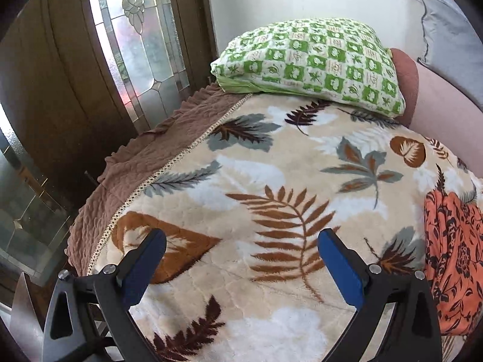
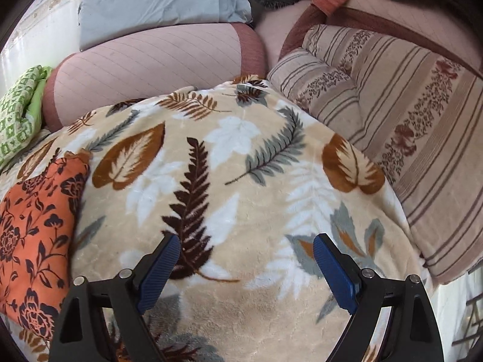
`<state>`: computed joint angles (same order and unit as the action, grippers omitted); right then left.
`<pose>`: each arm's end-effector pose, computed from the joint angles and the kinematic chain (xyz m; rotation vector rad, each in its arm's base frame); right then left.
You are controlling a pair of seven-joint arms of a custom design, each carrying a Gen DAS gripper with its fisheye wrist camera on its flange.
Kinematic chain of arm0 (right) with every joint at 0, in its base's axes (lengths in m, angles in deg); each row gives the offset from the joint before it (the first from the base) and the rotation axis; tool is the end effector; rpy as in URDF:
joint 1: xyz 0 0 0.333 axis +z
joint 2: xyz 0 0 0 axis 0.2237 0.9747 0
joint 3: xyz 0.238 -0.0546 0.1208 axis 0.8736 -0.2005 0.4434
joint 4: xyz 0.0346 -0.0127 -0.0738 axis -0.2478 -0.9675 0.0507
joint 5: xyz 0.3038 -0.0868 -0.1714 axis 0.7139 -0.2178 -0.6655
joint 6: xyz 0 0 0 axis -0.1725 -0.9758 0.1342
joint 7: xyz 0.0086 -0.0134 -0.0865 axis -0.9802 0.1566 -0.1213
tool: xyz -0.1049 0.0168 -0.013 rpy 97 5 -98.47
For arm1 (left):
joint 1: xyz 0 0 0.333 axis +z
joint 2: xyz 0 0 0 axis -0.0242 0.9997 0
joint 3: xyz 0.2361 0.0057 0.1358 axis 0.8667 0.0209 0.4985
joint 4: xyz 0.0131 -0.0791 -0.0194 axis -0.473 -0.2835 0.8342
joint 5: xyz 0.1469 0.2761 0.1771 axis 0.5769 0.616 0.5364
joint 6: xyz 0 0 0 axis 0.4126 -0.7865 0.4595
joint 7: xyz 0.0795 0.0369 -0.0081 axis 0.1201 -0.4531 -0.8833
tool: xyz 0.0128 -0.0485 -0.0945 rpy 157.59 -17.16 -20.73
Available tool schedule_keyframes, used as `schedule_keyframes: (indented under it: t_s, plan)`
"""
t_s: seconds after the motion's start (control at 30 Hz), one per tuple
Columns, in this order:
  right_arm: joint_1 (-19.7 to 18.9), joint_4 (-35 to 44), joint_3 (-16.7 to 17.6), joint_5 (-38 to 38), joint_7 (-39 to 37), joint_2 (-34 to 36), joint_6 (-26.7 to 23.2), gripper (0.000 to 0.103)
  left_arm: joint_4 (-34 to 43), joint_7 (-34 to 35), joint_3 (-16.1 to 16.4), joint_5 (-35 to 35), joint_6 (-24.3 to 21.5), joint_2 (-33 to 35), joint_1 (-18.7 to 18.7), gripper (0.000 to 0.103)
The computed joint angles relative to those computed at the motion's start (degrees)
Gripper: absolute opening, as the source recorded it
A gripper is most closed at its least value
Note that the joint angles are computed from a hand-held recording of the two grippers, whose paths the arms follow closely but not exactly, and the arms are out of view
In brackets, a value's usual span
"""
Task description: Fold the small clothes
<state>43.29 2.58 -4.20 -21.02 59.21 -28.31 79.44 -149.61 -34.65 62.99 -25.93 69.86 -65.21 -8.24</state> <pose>0.6499 0.2905 0.4749 -1.7213 2.0130 -0.8064 0.5116 -0.1324 0.5197 -2.2486 1.0236 -0.2476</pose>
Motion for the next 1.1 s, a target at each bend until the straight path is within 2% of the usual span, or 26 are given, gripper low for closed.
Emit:
schedule_keyframes:
  t_s: [0.23,0.53,0.63,0.8,0.9,1.1]
  plan:
    - [0.76,-1.53,1.20,0.80,-0.32,-1.03,2.28,0.092,1.70,1.36,-0.73,-0.15,0.70,1.49,-1.45,0.100]
    - [1.39,-2.55,0.72,0.65,-0.32,-1.86,2.85,0.092,1.29,1.34,-0.55,-0.17,1.24,1.04,-2.03,0.100]
    - [0.65,-2.33,0.04,-0.05,-0.35,-1.42,2.09,0.092,0.27,1.42,0.42,0.19,2.00,0.58,-0.88,0.100]
    - [-2.16,0.62,-2.21,0.10,3.23,1.81,-0.94,0.092,-1.28,-7.19,3.36,1.20,1.01,2.14,3.64,0.100]
    - [-3.27,4.83,-3.02,-0.51,1.85,5.58,-3.69,0.092,0.51,-4.58,4.40,1.16,-1.07,5.70,5.16,0.100]
    - [-4.40,5.20,-3.72,-0.71,2.92,7.32,-1.69,0.092,-0.23,-6.14,5.52,1.72,0.10,7.13,6.28,0.100]
